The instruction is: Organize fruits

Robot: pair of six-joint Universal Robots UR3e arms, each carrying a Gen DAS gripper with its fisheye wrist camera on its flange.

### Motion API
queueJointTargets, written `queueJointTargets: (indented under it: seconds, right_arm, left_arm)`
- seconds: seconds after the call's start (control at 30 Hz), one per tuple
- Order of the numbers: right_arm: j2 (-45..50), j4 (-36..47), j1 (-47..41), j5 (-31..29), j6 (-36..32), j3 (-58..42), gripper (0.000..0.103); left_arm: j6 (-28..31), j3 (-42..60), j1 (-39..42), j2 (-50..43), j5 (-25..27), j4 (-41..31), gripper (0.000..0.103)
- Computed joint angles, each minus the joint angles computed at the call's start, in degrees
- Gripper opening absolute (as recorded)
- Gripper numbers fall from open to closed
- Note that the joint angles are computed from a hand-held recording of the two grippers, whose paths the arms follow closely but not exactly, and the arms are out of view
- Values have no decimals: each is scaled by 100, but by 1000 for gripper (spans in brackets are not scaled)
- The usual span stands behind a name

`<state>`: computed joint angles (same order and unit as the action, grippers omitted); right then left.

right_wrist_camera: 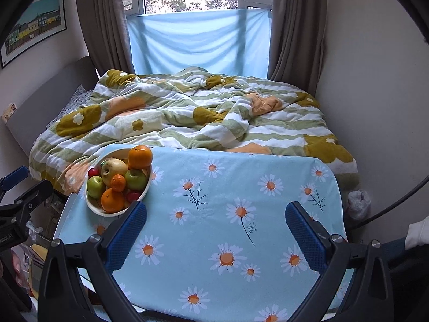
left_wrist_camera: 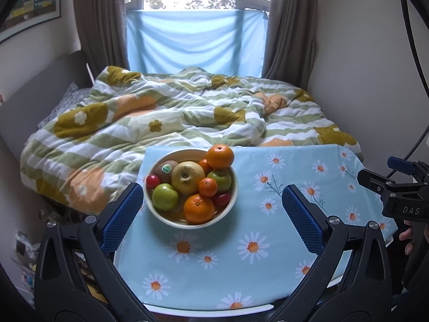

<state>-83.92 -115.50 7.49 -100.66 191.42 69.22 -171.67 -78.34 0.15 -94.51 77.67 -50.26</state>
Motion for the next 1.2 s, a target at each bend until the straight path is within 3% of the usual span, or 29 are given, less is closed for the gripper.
queueJointTargets:
  seconds: [1.2]
  right_arm:
    - [-308, -159, -90, -309, 112, 305, 103]
  left_arm:
    - [69, 344, -43, -179, -20, -65, 103]
